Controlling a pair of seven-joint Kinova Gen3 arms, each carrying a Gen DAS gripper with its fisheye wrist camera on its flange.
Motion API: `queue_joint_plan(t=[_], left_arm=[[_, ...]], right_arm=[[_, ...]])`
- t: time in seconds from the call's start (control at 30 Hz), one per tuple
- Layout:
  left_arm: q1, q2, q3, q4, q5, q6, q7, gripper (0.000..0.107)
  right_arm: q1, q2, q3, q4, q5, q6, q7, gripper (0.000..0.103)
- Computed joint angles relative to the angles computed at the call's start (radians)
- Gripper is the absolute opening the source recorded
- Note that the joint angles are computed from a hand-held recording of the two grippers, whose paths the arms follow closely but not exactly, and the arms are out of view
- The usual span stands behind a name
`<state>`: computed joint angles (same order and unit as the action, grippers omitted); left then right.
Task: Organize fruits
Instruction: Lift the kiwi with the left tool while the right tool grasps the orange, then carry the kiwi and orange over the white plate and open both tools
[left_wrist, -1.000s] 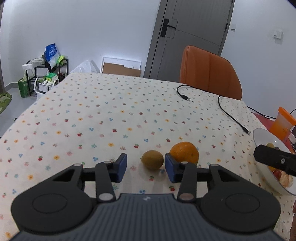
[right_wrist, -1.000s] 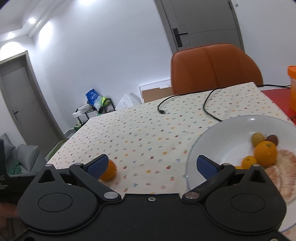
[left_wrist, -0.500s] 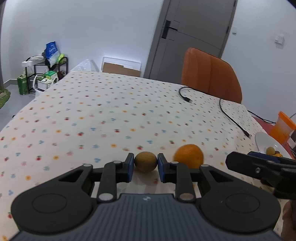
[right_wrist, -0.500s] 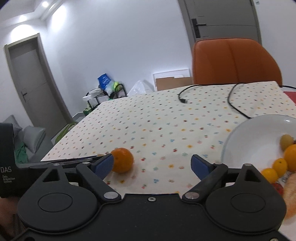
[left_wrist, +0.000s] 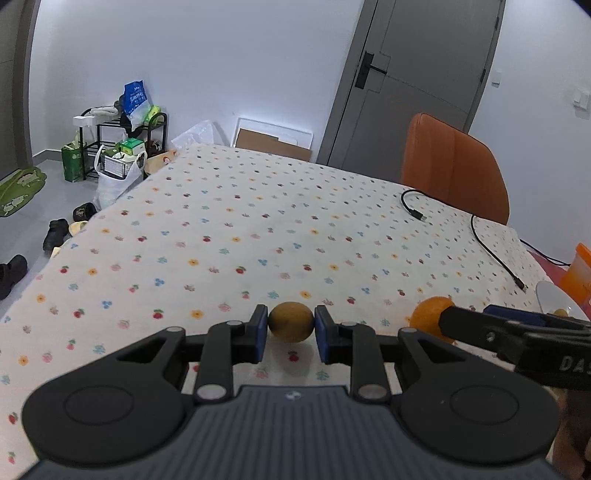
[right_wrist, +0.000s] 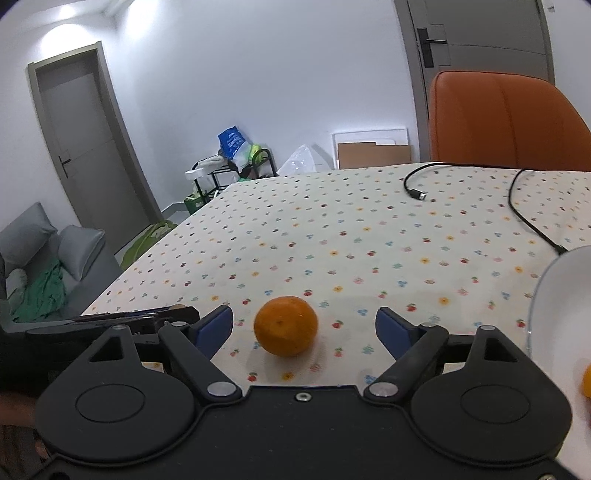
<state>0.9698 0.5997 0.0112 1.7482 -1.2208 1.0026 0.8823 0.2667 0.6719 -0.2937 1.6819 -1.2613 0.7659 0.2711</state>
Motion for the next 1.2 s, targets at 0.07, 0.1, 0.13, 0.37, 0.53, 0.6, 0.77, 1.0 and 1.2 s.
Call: queue_joint_plan(t=[0.07,0.1,0.13,0.37,0.53,0.6,0.77,1.0,1.2], left_arm=[[0.004,-0.006,-0.001,0.01,-0.005,0.002,0.012,0.026],[0.003,-0.007,0.0,0.012,-0.009,0.001,0.016,0.026],[0.003,-0.009,0.001,0.015,-0.011,0.001,0.02,0.026],[0.004,-0.008,0.013,-0.006,-0.018,0.013,-0.012,0.026],[0.009,0.005,0.011,-0.04,-0.024,0.014,-0.045,0.026],[0.01,0.012,0.009,-0.057,-0.025,0.008,-0.062,0.026],[0.017,0.033,-0.003,-0.112,-0.028,-0.009,-0.12,0.026],[0.031,0.067,-0.029,-0.189,-0.015,-0.042,-0.202,0.026],[0.045,0.096,-0.057,-0.25,0.01,-0.072,-0.27,0.026]], right_arm=[[-0.007,0.001,-0.001,0.0,0.0,-0.006,0.001,0.084],[-0.011,0.001,-0.001,0.001,-0.001,-0.012,0.002,0.083],[-0.016,0.003,-0.002,0.001,-0.002,-0.019,0.003,0.077],[-0.021,0.005,-0.017,-0.008,0.074,-0.038,-0.021,0.039],[0.021,0.001,-0.023,-0.004,0.047,-0.015,-0.025,0.039],[0.036,-0.002,-0.02,-0.007,0.034,-0.001,-0.017,0.039],[0.074,-0.011,-0.004,-0.005,-0.026,0.032,0.019,0.039],[0.106,-0.01,0.046,-0.018,-0.098,0.066,0.035,0.039],[0.13,0.004,0.076,-0.034,-0.131,0.071,0.036,0.039]])
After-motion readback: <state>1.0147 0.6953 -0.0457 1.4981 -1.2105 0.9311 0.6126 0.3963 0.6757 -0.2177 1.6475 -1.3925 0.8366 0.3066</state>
